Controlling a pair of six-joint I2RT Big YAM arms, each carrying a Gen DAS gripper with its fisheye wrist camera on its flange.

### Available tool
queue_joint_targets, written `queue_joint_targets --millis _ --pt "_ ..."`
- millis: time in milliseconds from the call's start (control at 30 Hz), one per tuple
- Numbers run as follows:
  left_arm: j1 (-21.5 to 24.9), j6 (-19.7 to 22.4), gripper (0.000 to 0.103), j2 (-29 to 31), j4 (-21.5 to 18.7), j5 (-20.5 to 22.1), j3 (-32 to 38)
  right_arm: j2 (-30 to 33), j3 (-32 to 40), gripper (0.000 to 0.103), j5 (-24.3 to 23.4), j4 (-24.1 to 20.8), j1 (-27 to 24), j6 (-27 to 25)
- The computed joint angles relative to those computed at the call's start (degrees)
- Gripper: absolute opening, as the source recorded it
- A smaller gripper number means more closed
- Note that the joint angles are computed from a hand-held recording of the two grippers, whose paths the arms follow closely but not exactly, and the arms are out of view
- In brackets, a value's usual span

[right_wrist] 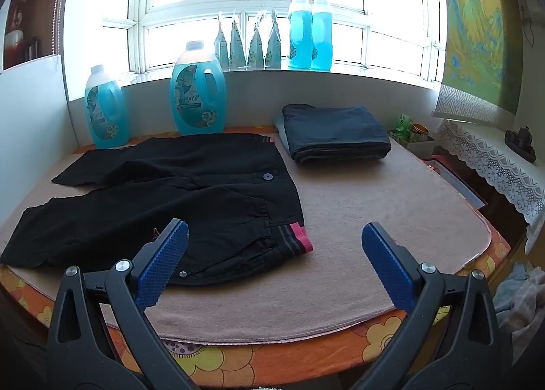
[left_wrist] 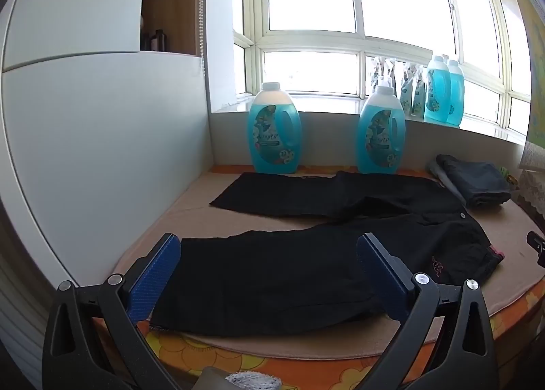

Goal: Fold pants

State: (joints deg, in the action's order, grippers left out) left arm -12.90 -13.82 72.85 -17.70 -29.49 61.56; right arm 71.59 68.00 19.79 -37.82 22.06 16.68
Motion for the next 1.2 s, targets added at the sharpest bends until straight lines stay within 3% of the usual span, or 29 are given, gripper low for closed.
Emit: queue_joint_targets --millis 1200 --pt "-0.28 0.18 0.103 0.06 -0.29 -0.09 0.32 -0.06 0.33 0.103 -0.02 -0.7 1.01 0.96"
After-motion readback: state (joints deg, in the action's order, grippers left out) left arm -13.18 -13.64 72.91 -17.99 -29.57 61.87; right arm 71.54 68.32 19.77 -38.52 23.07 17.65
